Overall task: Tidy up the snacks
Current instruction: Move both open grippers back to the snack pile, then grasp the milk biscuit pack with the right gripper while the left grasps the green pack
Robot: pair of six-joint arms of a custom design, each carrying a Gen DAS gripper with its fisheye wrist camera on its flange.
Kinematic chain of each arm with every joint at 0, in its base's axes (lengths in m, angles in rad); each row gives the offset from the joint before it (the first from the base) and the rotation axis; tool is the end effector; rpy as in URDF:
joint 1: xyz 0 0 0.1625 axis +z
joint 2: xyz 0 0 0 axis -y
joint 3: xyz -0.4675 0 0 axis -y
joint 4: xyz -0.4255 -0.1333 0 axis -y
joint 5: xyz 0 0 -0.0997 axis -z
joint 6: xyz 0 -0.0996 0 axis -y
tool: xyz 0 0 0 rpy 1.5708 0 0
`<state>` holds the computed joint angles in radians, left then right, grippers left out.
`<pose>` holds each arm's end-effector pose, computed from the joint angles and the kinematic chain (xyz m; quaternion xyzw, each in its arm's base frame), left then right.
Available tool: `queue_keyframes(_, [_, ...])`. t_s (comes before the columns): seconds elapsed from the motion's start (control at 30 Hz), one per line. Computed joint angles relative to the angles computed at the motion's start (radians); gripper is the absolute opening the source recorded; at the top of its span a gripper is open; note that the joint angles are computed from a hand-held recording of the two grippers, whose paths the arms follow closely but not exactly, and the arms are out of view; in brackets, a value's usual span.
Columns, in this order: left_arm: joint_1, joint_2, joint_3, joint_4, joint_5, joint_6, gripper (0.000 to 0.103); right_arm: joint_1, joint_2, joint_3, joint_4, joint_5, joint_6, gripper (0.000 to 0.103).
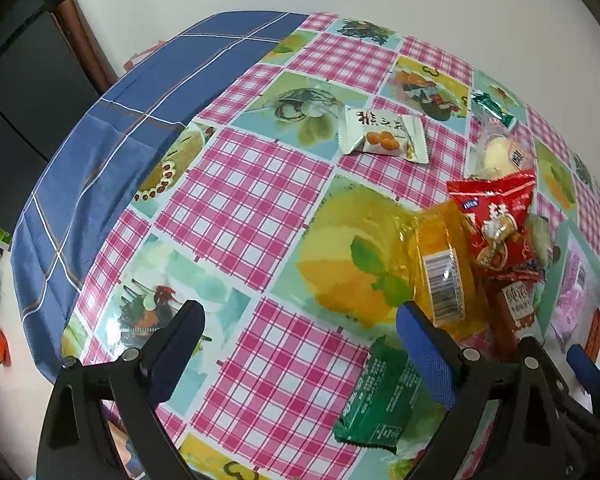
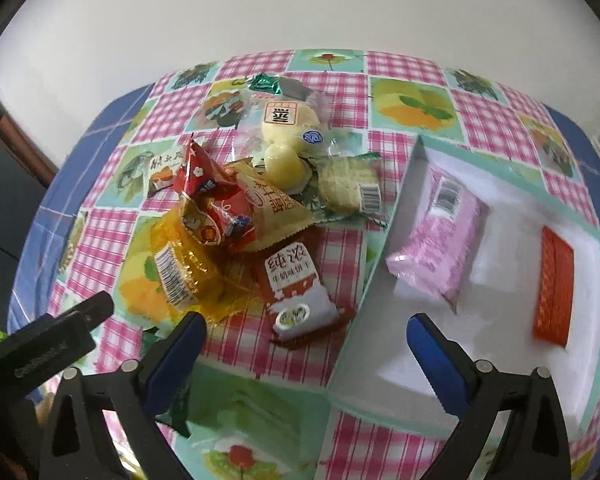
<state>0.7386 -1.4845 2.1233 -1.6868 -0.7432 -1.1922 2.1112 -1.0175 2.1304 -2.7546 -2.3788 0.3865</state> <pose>-0.1822 -0.4454 0.2664 -0.0561 0.8888 -0.2040 0.4065 0.3294 -0.4299 0.1170 0.0568 -0.9173 0.2048 0.3368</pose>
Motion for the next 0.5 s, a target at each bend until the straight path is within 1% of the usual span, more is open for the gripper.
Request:
queue_keyframes(0.07, [0.010, 0.010, -0.005, 0.003, 0.002, 0.000, 0.097, -0.007, 0.014, -0.015, -0.002, -0.001, -0.023, 0.090])
queue_keyframes(0.13, [0.022, 0.022, -0.013, 0.018, -0.003, -0.003, 0.097, -0.013, 0.025, -0.027, -0.001, 0.002, -0.047, 0.088])
queue_keyframes(0.2, [0.030, 0.029, -0.020, 0.020, -0.006, -0.005, 0.097, -0.016, 0.043, -0.044, 0.006, -0.007, -0.071, 0.083])
queue_keyframes(0.27, [0.032, 0.031, -0.023, 0.020, -0.001, -0.003, 0.097, -0.019, 0.059, -0.059, 0.021, -0.009, -0.089, 0.080])
queue_keyframes(0.33, [0.033, 0.034, -0.026, 0.029, 0.003, 0.000, 0.097, -0.025, 0.068, -0.067, 0.035, -0.006, -0.098, 0.076])
queue_keyframes(0.43, [0.036, 0.037, -0.027, 0.026, -0.006, 0.010, 0.097, -0.032, 0.084, -0.079, 0.067, -0.023, -0.095, 0.070])
queue_keyframes(0.5, [0.038, 0.041, -0.028, 0.024, -0.016, 0.017, 0.097, -0.042, 0.084, -0.080, 0.081, -0.009, -0.084, 0.059])
